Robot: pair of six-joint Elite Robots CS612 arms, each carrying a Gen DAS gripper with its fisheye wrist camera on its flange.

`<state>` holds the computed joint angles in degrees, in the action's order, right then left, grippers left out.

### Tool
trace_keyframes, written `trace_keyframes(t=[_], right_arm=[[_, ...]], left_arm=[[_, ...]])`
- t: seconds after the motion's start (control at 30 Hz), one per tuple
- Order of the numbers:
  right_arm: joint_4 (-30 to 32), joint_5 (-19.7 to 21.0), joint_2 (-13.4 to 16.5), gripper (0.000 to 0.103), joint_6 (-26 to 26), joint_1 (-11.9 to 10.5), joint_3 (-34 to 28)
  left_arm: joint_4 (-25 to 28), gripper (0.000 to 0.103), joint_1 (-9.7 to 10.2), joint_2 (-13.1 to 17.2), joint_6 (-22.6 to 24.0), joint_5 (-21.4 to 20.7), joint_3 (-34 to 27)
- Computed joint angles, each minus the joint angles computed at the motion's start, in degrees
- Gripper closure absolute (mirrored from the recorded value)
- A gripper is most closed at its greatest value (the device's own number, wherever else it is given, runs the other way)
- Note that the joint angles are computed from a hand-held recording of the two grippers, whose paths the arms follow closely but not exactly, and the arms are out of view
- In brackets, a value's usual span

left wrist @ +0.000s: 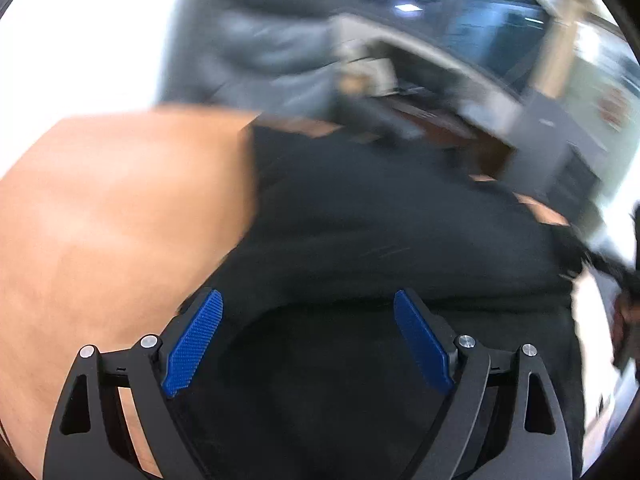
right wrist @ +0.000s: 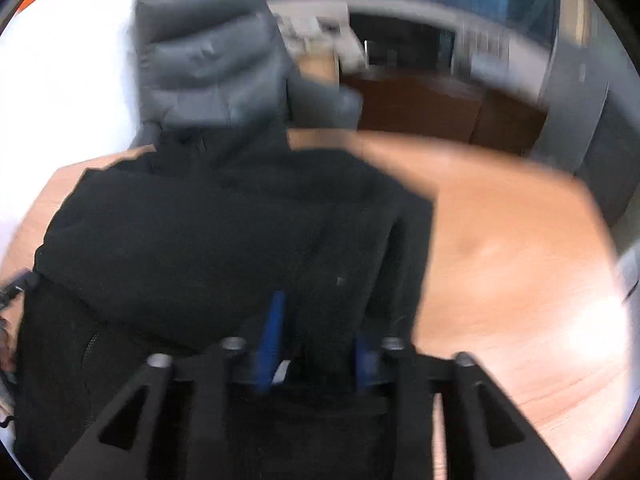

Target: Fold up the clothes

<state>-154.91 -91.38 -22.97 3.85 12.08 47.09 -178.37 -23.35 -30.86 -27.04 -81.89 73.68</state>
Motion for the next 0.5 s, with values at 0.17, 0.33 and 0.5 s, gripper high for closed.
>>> trace_keyframes(t=[0.17, 0.33, 0.5], right_arm=[[-9.7, 2.2, 0.7, 0.021, 0.0, 0.7, -1.0], [7.6, 0.8, 6.5, 0.031, 0.8, 1.3, -10.3], [-1.2, 1.7, -0.3, 0.044, 2.4, 0.6, 2.8]], left_arm=[[0.2, 0.0, 0.13, 3.6, 8.6, -6.8, -8.4], [11.3, 0.005, 1.24, 8.1, 9.5, -10.8, -15.5], [10.3, 0.005, 1.27, 5.2, 12.1, -10.5, -10.5]])
